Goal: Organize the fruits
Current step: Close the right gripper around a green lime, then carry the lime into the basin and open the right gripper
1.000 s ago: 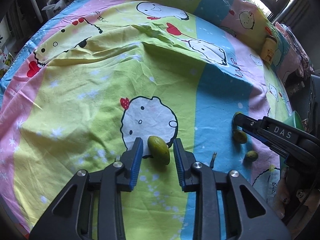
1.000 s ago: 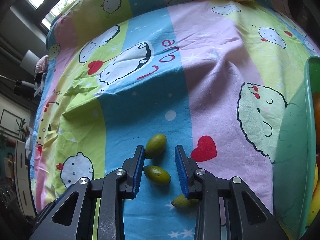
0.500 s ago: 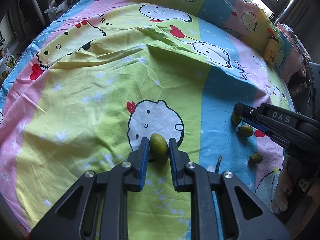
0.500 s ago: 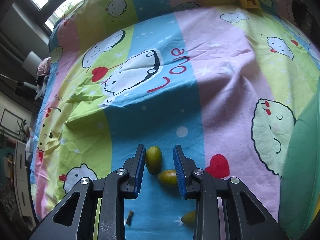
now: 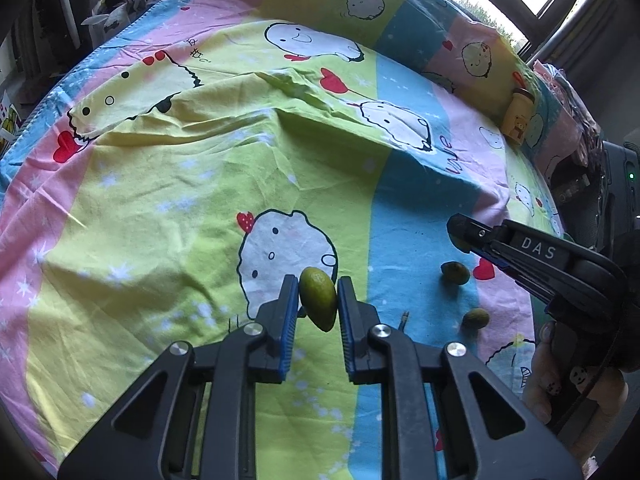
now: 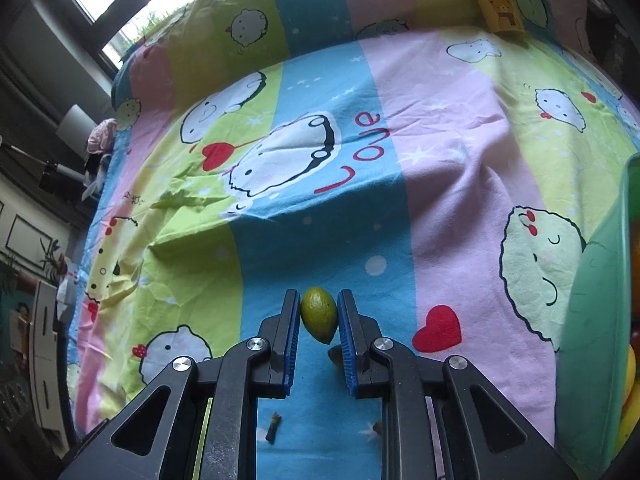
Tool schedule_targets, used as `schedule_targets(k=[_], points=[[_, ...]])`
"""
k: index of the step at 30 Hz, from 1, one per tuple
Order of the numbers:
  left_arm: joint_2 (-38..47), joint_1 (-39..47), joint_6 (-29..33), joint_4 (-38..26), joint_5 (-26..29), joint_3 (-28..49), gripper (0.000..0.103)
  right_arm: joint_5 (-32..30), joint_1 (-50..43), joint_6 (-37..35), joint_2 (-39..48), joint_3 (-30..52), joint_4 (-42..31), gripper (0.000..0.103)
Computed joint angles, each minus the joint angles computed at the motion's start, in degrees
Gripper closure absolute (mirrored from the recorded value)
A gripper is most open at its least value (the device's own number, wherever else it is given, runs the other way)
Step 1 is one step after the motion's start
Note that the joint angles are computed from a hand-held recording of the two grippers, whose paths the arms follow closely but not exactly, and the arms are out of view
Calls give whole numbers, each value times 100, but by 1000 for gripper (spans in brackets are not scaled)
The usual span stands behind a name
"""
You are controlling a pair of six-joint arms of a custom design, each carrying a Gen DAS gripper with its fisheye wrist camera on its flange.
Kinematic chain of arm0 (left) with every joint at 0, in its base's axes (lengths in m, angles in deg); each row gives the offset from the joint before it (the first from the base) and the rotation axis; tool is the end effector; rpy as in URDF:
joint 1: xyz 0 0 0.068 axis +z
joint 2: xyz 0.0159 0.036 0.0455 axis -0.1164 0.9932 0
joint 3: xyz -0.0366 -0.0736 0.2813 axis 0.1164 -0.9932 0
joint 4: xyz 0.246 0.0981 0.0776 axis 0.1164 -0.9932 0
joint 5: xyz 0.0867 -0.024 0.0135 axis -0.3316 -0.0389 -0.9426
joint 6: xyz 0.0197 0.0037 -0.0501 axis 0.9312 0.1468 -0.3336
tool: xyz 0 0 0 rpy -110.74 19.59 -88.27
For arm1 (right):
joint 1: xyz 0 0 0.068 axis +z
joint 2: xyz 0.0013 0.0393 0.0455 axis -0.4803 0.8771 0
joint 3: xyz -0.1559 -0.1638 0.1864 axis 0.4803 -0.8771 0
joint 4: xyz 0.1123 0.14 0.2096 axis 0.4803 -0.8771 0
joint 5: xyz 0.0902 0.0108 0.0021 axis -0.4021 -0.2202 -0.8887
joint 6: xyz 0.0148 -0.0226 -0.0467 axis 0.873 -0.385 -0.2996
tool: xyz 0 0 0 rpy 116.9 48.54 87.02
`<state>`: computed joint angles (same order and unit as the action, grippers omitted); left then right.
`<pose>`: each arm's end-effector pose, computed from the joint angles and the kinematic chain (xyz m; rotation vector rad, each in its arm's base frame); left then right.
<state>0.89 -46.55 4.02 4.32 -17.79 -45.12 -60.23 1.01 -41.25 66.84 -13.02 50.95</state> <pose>0.2109 -0.1604 0.1712 -0.6882 2.4640 -0.2523 0.3464 0.2056 0.1681 -0.3374 2.6038 0.5561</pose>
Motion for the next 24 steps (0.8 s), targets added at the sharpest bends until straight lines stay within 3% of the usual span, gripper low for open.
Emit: schedule_targets(k=[13,24], points=[[-68,-811,434,-295,-894,796,84,-342,-493,124,-1508,-1079,658,82],[593,-1148,1481,-103,-924,1948,84,-455,-1450,280,-2415,-1505,509,82]])
